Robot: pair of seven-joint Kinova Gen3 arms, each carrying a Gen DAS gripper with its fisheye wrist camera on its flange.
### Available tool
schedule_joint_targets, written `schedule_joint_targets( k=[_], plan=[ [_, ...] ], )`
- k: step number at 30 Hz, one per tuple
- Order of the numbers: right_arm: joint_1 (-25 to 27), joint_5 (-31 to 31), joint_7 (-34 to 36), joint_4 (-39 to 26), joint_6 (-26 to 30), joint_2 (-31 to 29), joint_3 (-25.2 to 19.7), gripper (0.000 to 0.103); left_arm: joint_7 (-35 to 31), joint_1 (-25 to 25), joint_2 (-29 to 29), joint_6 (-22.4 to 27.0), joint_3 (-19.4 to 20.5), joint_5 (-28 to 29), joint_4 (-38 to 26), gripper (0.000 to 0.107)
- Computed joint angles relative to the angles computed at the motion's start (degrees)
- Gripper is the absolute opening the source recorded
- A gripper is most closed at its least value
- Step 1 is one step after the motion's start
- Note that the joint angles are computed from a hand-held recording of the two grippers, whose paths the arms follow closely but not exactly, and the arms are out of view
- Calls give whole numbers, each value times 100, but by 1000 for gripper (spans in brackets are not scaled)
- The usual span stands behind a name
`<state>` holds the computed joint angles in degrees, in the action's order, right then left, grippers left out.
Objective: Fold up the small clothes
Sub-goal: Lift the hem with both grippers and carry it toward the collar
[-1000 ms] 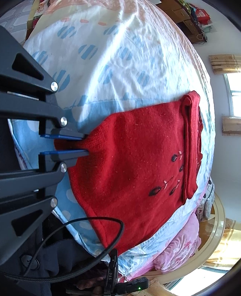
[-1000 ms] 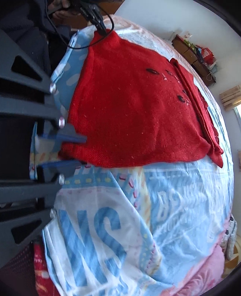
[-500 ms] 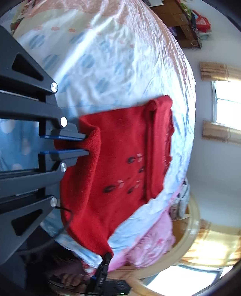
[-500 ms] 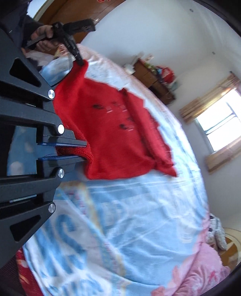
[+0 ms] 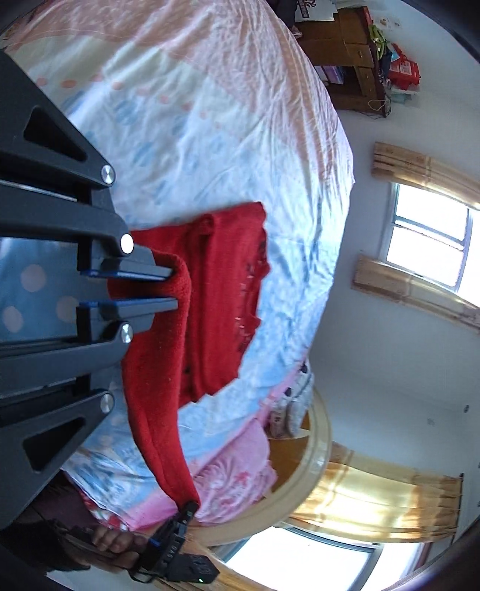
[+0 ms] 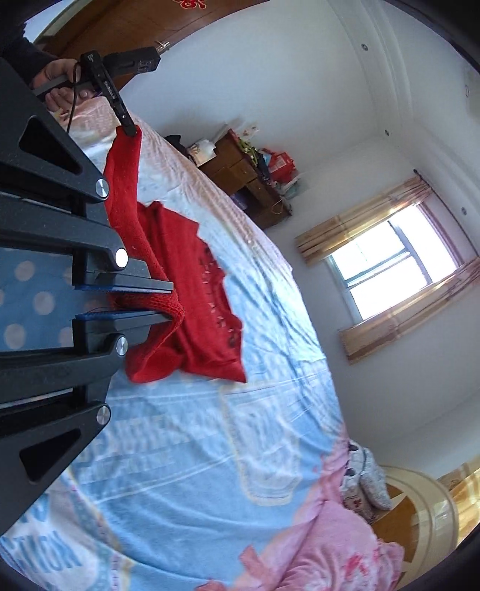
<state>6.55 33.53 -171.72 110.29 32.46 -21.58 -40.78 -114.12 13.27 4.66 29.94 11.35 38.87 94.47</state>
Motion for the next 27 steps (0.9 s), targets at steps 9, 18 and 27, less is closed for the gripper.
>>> schedule_joint_targets(
  k=[9, 18, 27],
  plan=[
    [-64, 748, -206, -448, 123, 740, 187, 7, 483, 71, 545, -130, 115, -510, -712, 9],
    [-423, 1409, -214, -1171, 267, 1677, 758, 7, 1238, 60, 1436, 202, 223, -1198, -2055, 8],
    [-913, 1340, 409, -2221, 625, 2738, 1478, 7, 2020, 378, 2486, 914, 16, -2072, -3663, 8]
  ],
)
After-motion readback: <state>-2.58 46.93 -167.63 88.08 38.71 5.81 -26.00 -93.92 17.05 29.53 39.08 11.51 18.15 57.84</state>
